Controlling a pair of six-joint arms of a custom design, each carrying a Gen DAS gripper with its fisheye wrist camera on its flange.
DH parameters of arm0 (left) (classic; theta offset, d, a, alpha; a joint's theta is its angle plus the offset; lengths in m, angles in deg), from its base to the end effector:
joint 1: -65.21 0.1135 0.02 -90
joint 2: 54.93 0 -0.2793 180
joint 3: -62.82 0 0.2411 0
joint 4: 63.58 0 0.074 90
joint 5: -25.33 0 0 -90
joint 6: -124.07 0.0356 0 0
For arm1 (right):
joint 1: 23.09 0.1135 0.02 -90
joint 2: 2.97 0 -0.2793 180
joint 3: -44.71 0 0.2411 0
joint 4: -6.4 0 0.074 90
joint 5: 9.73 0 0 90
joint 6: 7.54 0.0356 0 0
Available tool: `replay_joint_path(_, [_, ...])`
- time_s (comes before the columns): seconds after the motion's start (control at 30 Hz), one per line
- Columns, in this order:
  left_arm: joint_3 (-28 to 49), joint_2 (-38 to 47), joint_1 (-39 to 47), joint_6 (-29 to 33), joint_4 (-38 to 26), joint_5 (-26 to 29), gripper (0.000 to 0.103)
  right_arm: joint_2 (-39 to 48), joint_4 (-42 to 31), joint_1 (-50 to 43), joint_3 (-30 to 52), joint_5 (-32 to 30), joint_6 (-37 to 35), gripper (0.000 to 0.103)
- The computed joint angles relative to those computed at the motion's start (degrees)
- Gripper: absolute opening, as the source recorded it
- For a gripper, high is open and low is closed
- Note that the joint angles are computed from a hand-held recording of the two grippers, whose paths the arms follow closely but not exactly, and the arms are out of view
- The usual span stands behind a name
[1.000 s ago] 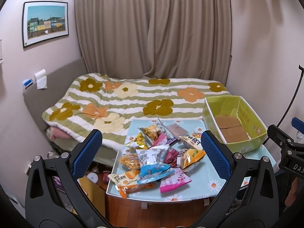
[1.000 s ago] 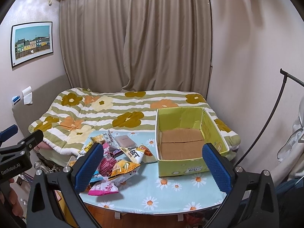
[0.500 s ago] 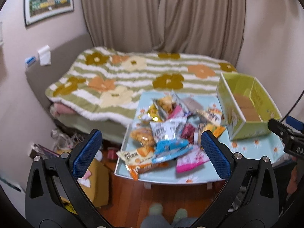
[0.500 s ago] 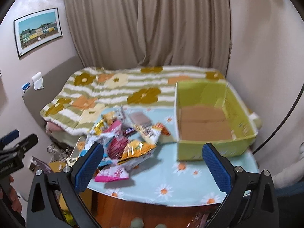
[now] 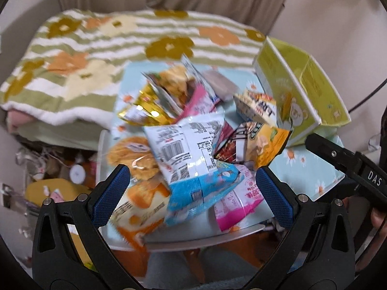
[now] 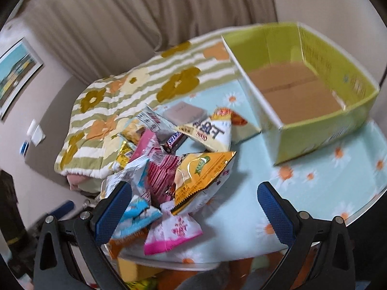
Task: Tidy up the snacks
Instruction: 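Grasp the white-blue chip bag with the left tool while the right tool grasps the orange chip bag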
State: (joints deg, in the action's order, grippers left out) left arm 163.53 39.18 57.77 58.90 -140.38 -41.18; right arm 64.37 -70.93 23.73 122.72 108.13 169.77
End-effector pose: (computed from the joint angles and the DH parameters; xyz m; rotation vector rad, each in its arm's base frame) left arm 0.3112 -0.0549 0.3194 0.8447 2.5672 -0.4838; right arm 0.1429 0.1280 0.3190 0.9975 2.3299 0.2368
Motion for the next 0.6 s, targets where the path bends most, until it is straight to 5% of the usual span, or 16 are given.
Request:
replay_joint_path(0.33, [3.6,12.1,-4.5,2.8,-0.1,-1.6,0.088,3.4,15.5,-10.4,-10.1,-9.9,1.2,0.103])
replay_joint_path(0.6, [7.6,16.3,-4.0,4.6,-2.9,-0.5,0.054,7.5,19.4,-13.0,-11.5,-12.0,0.3,0.103])
